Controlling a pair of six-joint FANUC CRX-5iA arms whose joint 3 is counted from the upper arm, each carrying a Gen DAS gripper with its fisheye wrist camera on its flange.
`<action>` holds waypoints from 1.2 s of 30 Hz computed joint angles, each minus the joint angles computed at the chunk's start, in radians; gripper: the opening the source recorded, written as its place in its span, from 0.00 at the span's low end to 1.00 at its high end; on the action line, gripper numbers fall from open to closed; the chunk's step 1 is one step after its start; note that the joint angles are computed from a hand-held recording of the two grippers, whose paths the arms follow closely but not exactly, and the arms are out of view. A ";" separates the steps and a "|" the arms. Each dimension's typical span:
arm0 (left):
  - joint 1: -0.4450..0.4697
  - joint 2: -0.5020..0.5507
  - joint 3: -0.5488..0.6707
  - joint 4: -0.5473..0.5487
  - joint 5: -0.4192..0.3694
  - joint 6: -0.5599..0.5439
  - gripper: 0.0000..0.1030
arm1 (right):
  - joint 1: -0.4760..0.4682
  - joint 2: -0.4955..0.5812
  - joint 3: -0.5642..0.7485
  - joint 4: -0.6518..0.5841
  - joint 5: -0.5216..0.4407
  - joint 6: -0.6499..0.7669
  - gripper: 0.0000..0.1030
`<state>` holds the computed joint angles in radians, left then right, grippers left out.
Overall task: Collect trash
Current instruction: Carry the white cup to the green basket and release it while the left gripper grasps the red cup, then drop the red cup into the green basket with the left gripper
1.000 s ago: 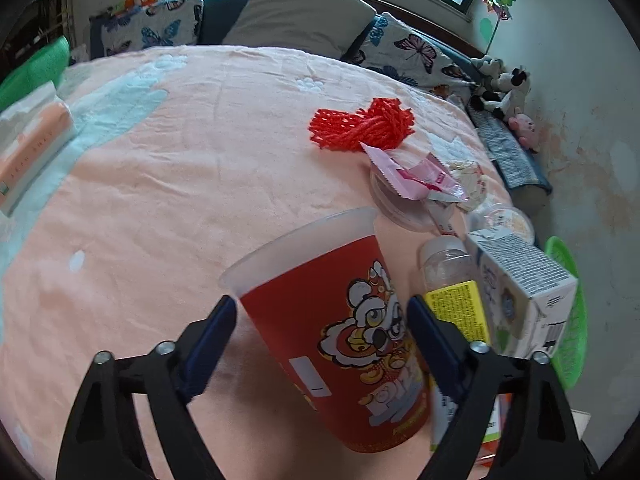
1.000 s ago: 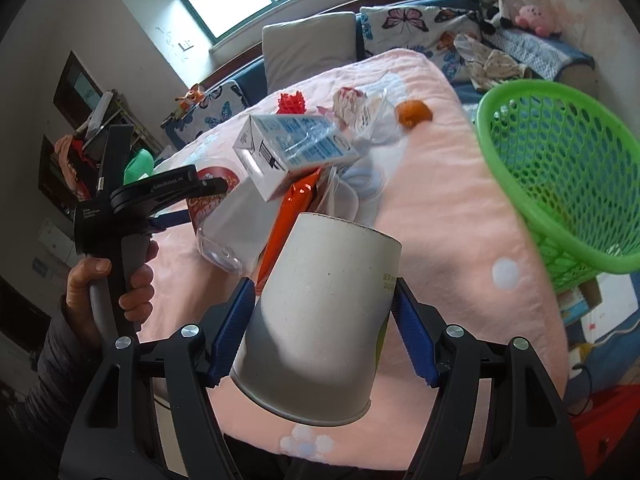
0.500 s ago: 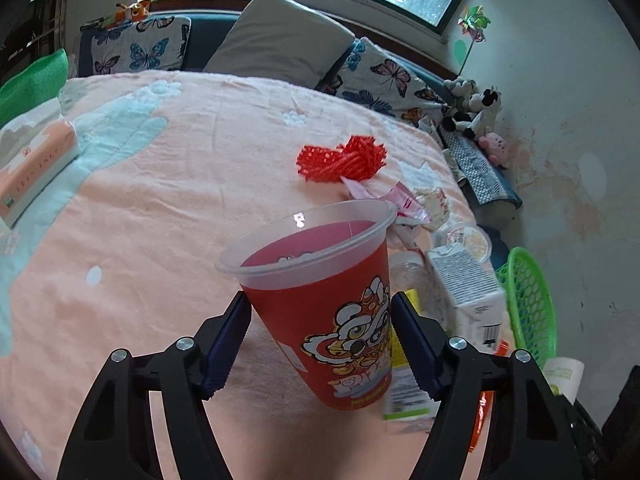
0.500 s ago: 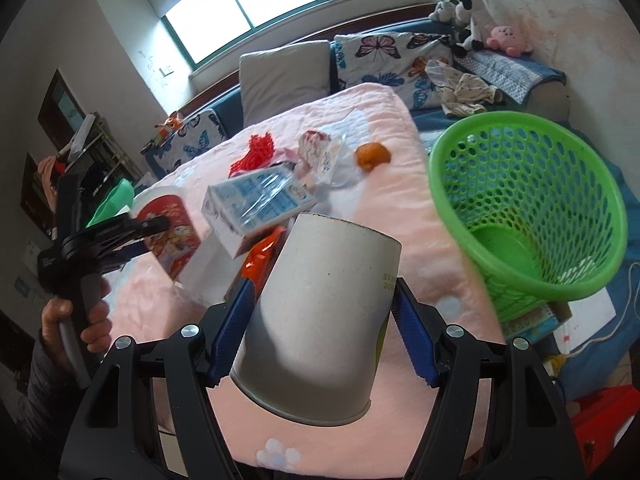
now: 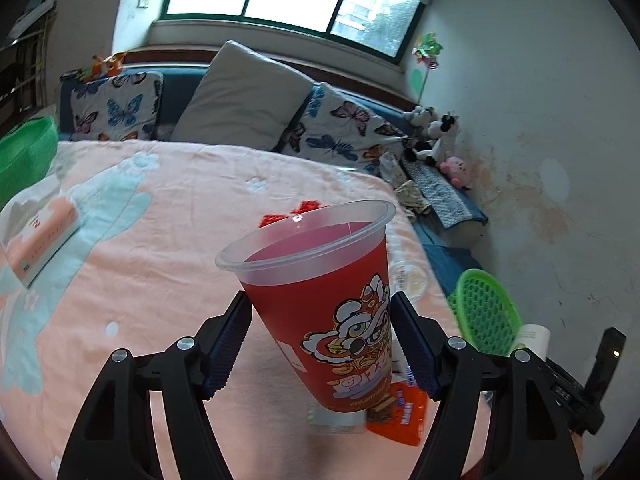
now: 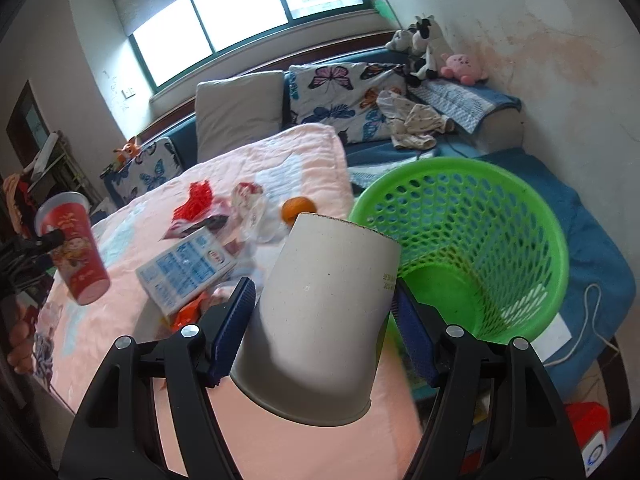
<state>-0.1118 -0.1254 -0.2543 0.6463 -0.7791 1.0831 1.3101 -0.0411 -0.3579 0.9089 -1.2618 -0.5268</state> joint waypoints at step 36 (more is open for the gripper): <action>-0.443 0.425 0.451 -0.103 -0.073 0.116 0.67 | 0.000 -0.178 -0.212 -0.091 -0.126 -0.032 0.78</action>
